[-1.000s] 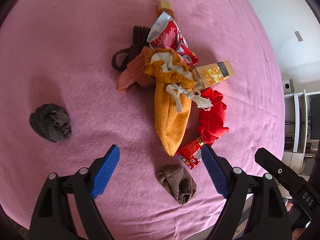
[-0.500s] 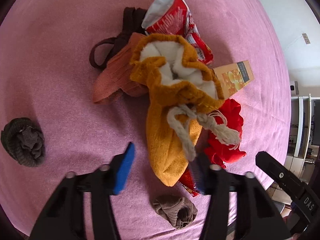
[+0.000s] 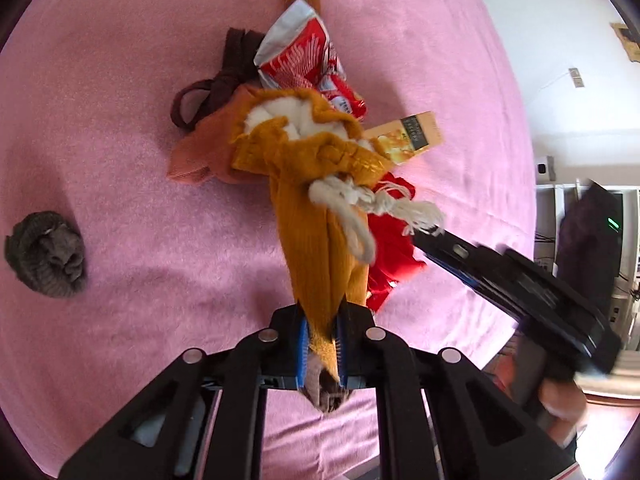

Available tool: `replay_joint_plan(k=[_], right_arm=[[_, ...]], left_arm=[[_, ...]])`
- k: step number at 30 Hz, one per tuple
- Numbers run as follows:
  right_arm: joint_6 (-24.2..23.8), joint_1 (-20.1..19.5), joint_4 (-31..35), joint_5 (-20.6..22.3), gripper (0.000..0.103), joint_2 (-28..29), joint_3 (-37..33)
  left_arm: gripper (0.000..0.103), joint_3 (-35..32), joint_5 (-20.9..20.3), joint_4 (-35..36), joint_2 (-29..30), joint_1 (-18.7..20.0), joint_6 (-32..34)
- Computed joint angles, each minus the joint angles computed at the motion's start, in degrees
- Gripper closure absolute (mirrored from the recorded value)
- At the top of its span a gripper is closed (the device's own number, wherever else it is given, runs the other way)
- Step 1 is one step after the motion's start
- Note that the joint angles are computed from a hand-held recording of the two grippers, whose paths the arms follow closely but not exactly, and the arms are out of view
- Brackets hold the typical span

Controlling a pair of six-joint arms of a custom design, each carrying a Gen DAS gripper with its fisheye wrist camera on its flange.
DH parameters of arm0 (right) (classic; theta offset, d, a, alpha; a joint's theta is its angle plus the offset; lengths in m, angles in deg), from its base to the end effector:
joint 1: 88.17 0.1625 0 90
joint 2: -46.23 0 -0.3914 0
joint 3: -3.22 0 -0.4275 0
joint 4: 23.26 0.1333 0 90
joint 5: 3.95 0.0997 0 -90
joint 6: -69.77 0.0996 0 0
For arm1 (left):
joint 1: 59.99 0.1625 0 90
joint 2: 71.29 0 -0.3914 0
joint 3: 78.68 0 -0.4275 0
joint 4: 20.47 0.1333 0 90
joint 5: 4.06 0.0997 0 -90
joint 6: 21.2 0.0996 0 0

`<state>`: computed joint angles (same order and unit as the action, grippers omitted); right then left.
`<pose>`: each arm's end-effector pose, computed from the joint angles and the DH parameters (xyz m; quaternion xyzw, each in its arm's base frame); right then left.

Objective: Collect trash
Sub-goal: 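Grasp the orange drawstring bag with the left tool while the right tool grasps the red sock, then carry the orange bag and red sock with both tools over the yellow bucket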

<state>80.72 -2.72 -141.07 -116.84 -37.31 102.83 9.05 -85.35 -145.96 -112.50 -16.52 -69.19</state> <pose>0.0490 -0.5768 0.3635 -0.1516 -0.9633 0.1111 0.1915 -0.3824 -0.5670 -0.0055 -0.0053 0.9925 0.0095 0.1217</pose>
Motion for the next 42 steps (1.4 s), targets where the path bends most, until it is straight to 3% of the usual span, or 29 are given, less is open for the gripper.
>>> replay_joint_plan(k=[6, 9, 12, 23, 32, 42], right_arm=[[1.88, -0.17, 1.24, -2.54, 0.057, 2.84, -1.36], [1.94, -0.02, 1.74, -3.43, 0.078, 3.59, -1.74], [1.93, 0.01, 0.31, -3.21, 0.082, 2.62, -0.86], [2.55, 2.50, -0.44, -0.33, 0.082, -4.82, 2.05], [7.98, 7.98, -1.15, -1.70, 0.082, -13.57, 6.45], [16.29, 10.21, 2.02, -5.59, 0.082, -32.87, 17.16]], left_arm=[[0.092, 2.90, -1.38, -0.31, -3.28, 1.07, -0.62], [0.093, 1.19, -1.26, 0.77, -2.15, 1.20, 0.06], [0.095, 1.21, -1.33, 0.84, -2.53, 1.18, 0.02], [0.097, -0.98, -1.11, 1.82, -3.86, -1.58, -0.75], [0.097, -1.42, -1.40, 4.72, -6.85, -5.29, 3.42], [0.097, -1.70, -5.00, 6.43, -6.61, -10.96, 9.64]])
